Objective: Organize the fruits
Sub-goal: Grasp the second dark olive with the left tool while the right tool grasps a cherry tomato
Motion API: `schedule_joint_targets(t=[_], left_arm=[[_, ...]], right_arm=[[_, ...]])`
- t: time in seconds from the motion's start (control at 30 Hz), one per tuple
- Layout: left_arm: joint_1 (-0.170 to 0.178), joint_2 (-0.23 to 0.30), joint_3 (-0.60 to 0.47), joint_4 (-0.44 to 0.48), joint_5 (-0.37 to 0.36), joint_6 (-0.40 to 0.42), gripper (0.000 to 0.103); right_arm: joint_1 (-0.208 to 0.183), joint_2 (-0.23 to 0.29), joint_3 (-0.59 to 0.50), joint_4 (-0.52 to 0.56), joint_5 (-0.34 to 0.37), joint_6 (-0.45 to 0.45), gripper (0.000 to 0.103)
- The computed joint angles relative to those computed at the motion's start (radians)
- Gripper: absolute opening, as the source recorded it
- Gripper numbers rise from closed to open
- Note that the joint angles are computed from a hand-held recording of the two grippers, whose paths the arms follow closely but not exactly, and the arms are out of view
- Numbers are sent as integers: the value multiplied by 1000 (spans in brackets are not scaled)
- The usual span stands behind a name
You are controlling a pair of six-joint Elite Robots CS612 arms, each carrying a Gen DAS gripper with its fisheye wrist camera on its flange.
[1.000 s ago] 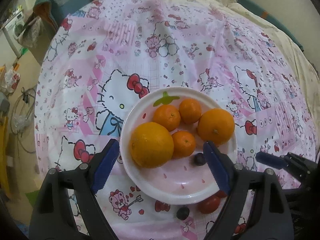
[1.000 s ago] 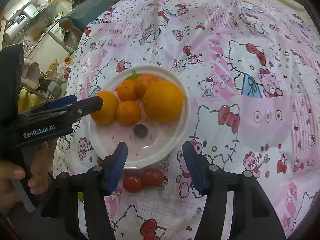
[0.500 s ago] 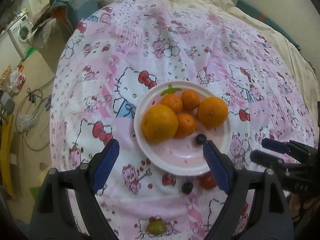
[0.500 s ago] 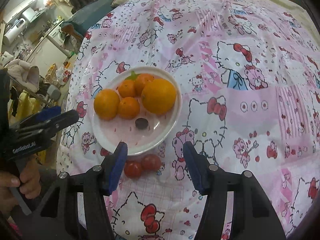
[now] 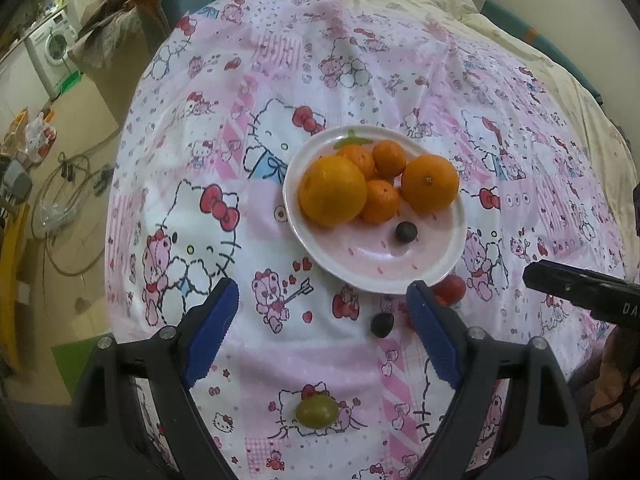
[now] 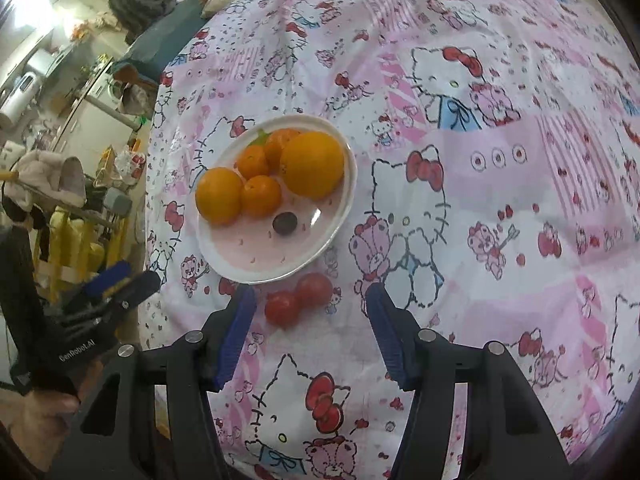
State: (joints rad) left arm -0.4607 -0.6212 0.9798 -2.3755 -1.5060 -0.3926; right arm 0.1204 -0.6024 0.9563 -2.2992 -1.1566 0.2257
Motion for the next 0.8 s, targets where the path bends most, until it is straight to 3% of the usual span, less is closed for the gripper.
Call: schedule_joint_targets(t=[0.17, 0.3, 0.37, 0.47, 0.7, 0.8], left_arm=[[6, 13, -15, 32, -24, -26, 83], [2, 30, -42, 106, -31, -4, 69], [1, 41, -57, 140, -64, -3, 67], [-6, 66, -94, 198, -113, 38, 60], [-27, 105, -151, 251, -107, 112, 58], [-28, 130, -190, 309, -113, 116, 39]], right_arm=[[-3, 6, -6, 8, -27, 29, 61], [-5, 13, -19, 35, -32, 44, 61], [-3, 13, -20, 35, -30, 35, 61], [-2, 15, -24, 40, -28, 36, 61], [-2, 15, -29, 35, -25, 38, 61], [-2, 15, -29, 37, -26, 38, 61]])
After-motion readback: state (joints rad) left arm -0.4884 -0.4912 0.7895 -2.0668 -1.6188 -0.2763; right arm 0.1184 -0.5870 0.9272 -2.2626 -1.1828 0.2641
